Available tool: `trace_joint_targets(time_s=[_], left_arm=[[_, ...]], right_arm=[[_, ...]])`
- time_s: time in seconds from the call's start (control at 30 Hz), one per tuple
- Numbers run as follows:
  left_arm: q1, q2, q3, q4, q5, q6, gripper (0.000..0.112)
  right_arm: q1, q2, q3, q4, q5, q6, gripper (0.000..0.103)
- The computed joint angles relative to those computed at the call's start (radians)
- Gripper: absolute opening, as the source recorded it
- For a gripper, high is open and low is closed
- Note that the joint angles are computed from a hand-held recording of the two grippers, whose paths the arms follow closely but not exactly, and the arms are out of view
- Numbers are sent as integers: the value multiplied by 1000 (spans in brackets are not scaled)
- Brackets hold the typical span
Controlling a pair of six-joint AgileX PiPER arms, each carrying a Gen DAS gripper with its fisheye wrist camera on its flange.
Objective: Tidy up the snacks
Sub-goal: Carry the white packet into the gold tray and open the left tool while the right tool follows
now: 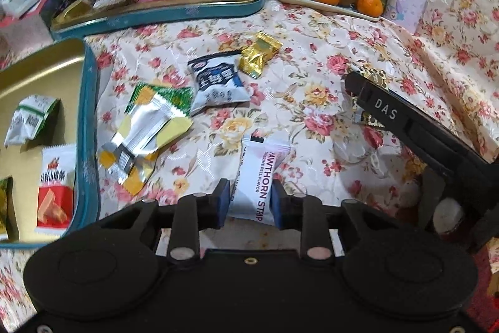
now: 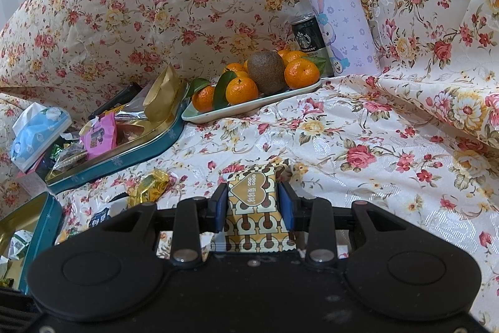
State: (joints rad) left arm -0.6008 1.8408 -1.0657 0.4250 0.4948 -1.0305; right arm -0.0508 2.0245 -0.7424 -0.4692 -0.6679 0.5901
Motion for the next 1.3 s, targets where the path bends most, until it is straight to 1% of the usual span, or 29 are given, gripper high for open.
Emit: trace_joint_targets(time_s=[0.17,0.3,0.37,0.43,0.57,0.67,0.77,0.87,0.97,1.07,1.23,1.3], left_arm=[[9,-40,62,18,-26,-49,36],[6,-67,125,103,-82,-160,36],[10,-77,153,141,-118,-210,36],[20,-88,178,167,-154,-252,36],[31,-102,211,213,-200,-313,36],[25,-102,216,250,-204,-339,36],[17,-102,220,292,-201,-372,36],[0,-93,204,306,-170,-373,36],[-18,-82,185,326,-138,-381,37],[-24,-77,179,340,-128,-387,37],[-22,-83,193,366,-144,-402,37],[-20,-85,199,376,-153,-409,37]], right_arm=[[2,1,0,1,-1,0,37],[1,0,-2,0,6,-2,36],[10,-6,-3,14,23,-23,36],[29,-20,-2,49,56,-76,36],[95,-66,38,212,115,-325,37],[113,-115,91,245,140,-392,37],[113,-161,149,242,150,-398,37],[120,-199,187,259,174,-411,38],[121,-218,180,255,226,-379,38],[128,-234,174,257,264,-350,38],[125,-239,162,220,289,-306,39],[114,-243,158,169,299,-248,40]])
